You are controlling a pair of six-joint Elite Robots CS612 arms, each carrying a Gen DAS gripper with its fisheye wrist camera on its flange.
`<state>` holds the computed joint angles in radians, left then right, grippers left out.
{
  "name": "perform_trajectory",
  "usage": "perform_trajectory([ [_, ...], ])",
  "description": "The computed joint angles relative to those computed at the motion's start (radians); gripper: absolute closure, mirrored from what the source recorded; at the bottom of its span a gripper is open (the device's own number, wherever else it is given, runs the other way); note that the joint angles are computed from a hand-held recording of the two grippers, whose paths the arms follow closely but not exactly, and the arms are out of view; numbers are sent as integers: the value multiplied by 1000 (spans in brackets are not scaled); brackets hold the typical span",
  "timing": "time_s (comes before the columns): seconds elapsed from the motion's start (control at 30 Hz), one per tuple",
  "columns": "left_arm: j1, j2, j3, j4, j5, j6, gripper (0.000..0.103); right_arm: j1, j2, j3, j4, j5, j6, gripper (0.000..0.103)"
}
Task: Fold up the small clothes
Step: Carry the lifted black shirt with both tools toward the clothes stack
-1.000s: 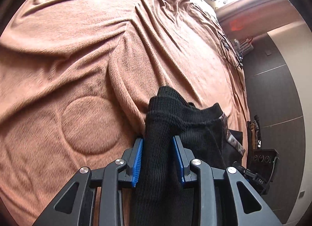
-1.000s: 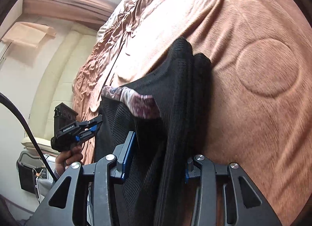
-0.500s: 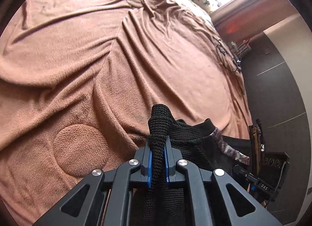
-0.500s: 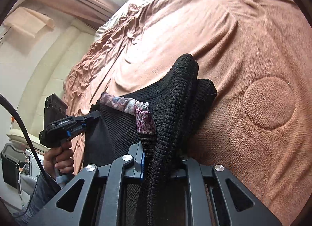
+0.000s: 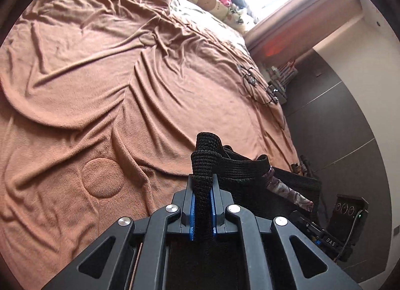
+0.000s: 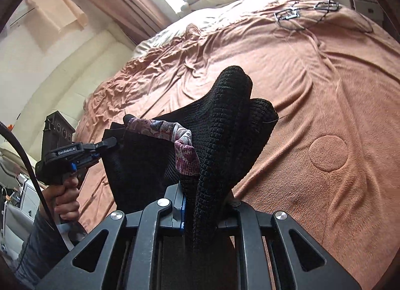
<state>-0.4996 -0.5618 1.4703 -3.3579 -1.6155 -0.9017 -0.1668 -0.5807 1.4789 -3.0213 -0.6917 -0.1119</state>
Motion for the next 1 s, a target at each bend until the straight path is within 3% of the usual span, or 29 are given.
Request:
perform_trajectory([
  [0.27,-25,-54,75,-81,39,10,94,-20,-71,118,-103,-8,-12,92],
  [1.0,-124,-227,294,-314,176,41,94,-99,-250,400,-409,66,-48,93],
])
